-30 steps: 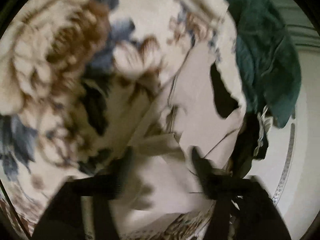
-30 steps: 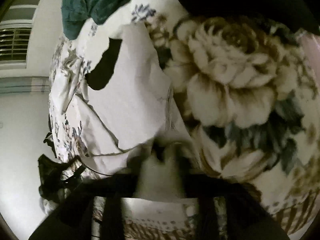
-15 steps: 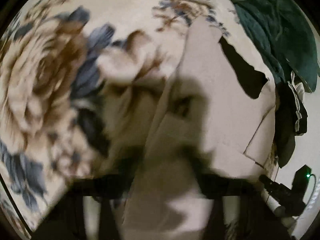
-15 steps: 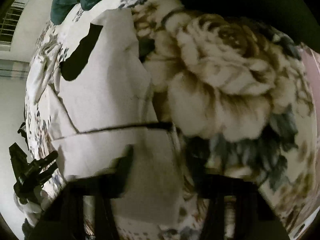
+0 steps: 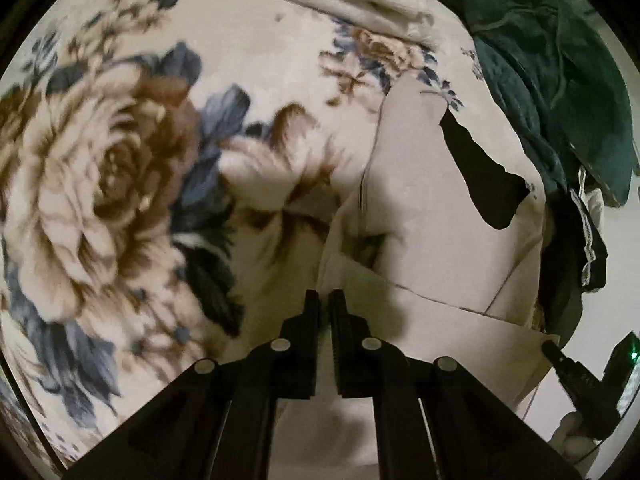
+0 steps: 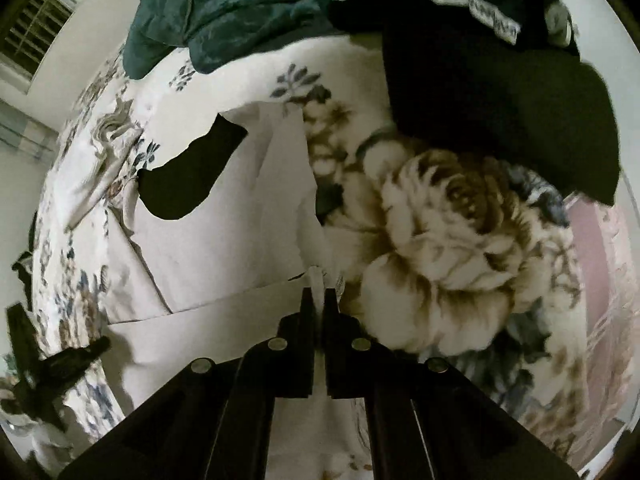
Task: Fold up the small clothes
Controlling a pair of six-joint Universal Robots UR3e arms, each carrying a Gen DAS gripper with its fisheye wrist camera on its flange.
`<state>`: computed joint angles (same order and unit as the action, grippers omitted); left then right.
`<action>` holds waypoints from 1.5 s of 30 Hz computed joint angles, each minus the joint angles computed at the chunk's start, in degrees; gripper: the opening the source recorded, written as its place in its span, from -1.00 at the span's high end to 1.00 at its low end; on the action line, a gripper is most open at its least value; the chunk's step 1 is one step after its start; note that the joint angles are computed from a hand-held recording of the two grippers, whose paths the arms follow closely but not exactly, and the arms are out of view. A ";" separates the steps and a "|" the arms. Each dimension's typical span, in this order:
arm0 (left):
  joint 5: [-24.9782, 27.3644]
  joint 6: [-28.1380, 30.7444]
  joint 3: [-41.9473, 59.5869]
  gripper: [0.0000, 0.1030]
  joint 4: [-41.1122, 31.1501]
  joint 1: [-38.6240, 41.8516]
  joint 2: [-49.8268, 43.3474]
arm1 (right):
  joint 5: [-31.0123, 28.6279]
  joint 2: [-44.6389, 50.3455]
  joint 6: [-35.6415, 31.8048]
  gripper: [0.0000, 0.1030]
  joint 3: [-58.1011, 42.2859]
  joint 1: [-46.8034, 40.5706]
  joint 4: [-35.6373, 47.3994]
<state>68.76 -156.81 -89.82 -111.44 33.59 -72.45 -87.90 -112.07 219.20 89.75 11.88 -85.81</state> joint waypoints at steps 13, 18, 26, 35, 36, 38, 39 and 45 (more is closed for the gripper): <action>-6.17 -2.21 20.69 -0.66 -1.51 -4.88 -20.43 | 6.56 8.12 -3.60 -0.18 -6.84 -5.81 2.85; -2.91 -9.28 37.28 -0.66 4.48 -16.32 -36.52 | 6.29 21.28 -10.02 -0.17 -16.93 -8.51 -0.43; 6.99 -9.67 73.47 -0.40 -3.38 -29.10 -66.57 | 1.35 53.69 -20.47 -0.18 -48.69 -7.83 6.44; 0.75 -10.26 55.43 0.89 5.73 -24.72 -51.61 | 2.71 49.19 -19.36 0.81 -43.50 -8.30 -0.20; -0.65 -9.77 51.43 0.89 6.34 -23.70 -47.59 | 3.27 46.77 -18.72 0.81 -41.67 -8.51 -1.00; -2.60 -8.52 46.47 0.89 5.86 -21.48 -41.36 | 3.42 41.74 -17.43 0.81 -39.15 -8.20 -1.01; -4.19 -7.52 44.73 0.89 4.13 -19.65 -37.94 | 3.48 38.58 -16.70 0.81 -37.98 -8.07 -0.56; -8.03 2.12 40.08 0.89 -13.85 -9.01 -19.82 | 2.21 22.46 -12.20 0.82 -33.80 -2.32 7.07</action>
